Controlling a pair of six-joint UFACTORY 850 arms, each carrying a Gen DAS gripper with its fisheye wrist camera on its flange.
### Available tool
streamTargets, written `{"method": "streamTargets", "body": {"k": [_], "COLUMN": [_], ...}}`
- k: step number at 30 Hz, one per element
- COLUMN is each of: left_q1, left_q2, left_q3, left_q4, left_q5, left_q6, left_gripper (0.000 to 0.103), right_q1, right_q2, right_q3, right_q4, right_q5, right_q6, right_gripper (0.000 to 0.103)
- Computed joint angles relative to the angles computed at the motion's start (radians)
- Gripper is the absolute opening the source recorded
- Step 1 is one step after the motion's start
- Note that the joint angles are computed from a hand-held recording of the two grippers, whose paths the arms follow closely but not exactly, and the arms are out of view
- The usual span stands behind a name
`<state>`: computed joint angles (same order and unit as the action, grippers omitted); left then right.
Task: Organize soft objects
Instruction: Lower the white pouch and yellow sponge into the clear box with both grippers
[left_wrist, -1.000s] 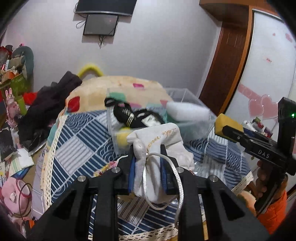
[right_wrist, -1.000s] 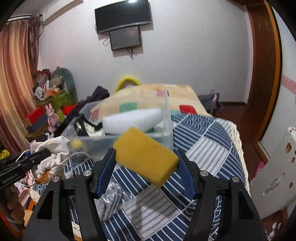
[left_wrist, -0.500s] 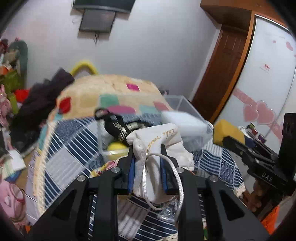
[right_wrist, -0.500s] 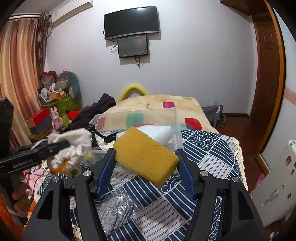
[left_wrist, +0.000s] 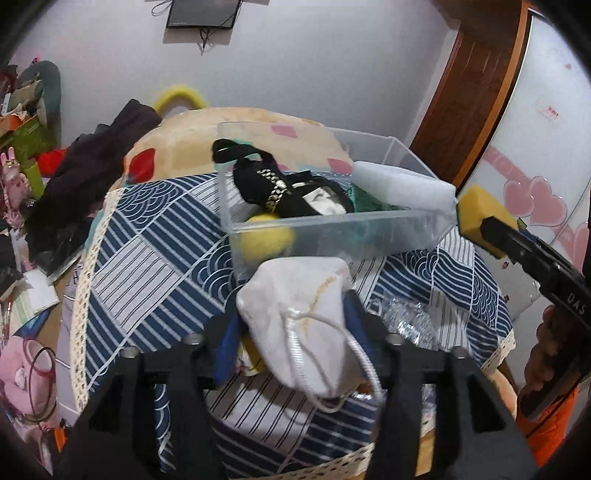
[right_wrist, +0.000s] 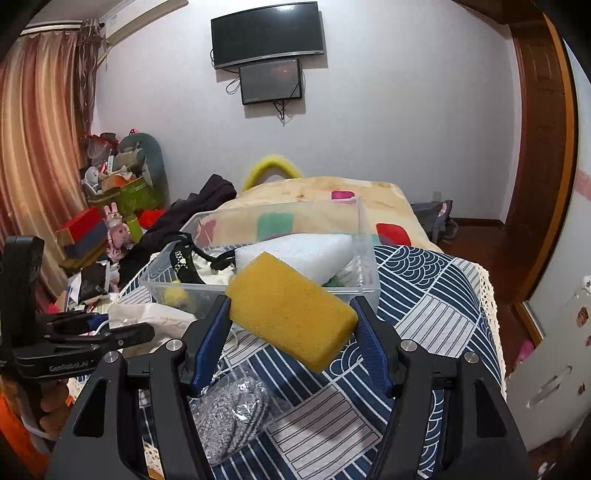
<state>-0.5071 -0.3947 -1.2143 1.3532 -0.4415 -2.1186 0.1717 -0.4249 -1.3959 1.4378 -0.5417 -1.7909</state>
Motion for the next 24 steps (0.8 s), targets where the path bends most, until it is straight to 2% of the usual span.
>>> {"method": "streamTargets", "body": {"k": [5,12,17,20,21,22,23,24], "left_q1": [-0.007,-0.022,-0.013,-0.025,-0.030,-0.032,-0.032,-0.034], "left_q2": [0.031,0.039,-0.030,-0.060,-0.063,-0.062,-0.059,-0.052], "left_q3": [0.040,0.025,-0.038,-0.060,-0.061,-0.058,-0.055,-0.049], "left_q4": [-0.046,-0.004,-0.064,-0.085,-0.075,-0.066,-0.061,-0.043], "left_q5": [-0.039,-0.065,0.028,0.018,0.006,0.002,0.003,-0.002], "left_q6": [0.031,0.025,0.120,0.155,0.153,0.150,0.154,0.140], "left_gripper": [0.062,0.062,0.061,0.048,0.034,0.026,0.012,0.010], "right_q1": [0.000,0.002,0.001,0.000,0.000,0.000,0.000,0.000], "right_q2": [0.000,-0.006,-0.002,-0.006,-0.009,-0.013,-0.017,-0.018], "right_q3": [-0.001,-0.006,-0.001,-0.005,-0.006,-0.010,-0.015,-0.015], "right_q4": [-0.007,-0.034,-0.030,-0.041,-0.043,-0.051,-0.063,-0.069], "right_q5": [-0.007,-0.024,-0.025,-0.027,-0.027,-0.029,-0.032,-0.035], "right_q6": [0.003,0.029,0.020,0.033,0.036,0.046,0.060,0.066], "right_gripper": [0.063,0.063,0.063,0.063,0.063,0.063,0.063,0.063]}}
